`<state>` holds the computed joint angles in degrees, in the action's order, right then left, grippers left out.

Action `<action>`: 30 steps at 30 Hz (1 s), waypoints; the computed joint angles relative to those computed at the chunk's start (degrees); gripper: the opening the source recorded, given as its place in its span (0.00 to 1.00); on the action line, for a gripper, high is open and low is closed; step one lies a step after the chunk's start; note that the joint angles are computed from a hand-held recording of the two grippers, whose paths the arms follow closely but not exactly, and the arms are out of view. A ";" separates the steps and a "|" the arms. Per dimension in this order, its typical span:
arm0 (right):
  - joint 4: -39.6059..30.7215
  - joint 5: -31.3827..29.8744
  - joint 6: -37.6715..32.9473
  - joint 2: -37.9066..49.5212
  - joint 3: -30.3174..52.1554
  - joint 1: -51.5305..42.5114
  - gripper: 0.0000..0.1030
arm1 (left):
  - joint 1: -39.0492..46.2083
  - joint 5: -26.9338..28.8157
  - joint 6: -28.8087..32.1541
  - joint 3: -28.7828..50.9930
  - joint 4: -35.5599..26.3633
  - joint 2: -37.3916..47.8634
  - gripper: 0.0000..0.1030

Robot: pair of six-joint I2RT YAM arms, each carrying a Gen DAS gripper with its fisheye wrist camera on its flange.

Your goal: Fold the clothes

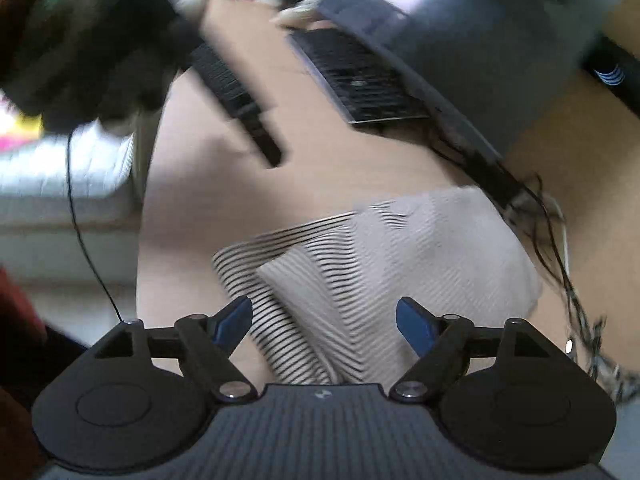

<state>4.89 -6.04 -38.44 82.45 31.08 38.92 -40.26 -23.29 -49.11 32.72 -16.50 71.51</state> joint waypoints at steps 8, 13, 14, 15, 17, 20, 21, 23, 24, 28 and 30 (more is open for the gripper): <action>0.20 0.17 10.97 7.40 3.75 -1.29 0.61 | -1.11 0.07 5.89 4.35 -2.93 0.15 1.00; -7.81 -15.48 30.62 12.46 12.29 -11.54 0.60 | -0.24 1.47 10.05 5.38 -2.45 0.11 1.00; -7.91 -17.11 32.77 13.01 12.72 -12.60 0.60 | -0.01 2.05 11.21 5.57 -2.10 0.20 1.00; -7.69 -17.98 33.89 13.41 12.92 -13.21 0.60 | 0.13 2.51 12.45 5.71 -1.73 0.27 1.00; -6.52 -18.89 36.16 13.69 12.35 -13.83 0.60 | -0.04 2.67 15.39 5.69 -0.79 0.24 1.00; -4.77 -20.27 40.47 14.34 11.80 -14.51 0.60 | -1.00 3.57 23.35 3.98 1.88 -1.15 1.00; -3.90 -20.48 41.84 14.54 11.40 -14.47 0.60 | -1.25 4.77 27.06 3.13 3.00 -1.59 1.00; -2.70 -20.57 42.94 15.28 11.31 -14.59 0.60 | -1.66 6.79 32.76 2.81 4.31 0.24 1.00; -2.27 -20.03 43.19 15.49 11.39 -14.23 0.60 | -2.07 7.25 35.22 2.93 5.20 1.95 1.00; -0.89 -14.59 41.99 14.60 10.52 -11.09 0.60 | -4.35 3.91 41.81 4.63 13.65 13.51 1.00; -1.11 -10.87 41.04 12.80 9.51 -9.11 0.60 | -4.39 2.92 44.09 6.06 16.90 18.50 1.00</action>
<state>3.78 -16.92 2.61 95.25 40.59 29.81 -44.65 -20.38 -5.01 38.78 0.41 90.00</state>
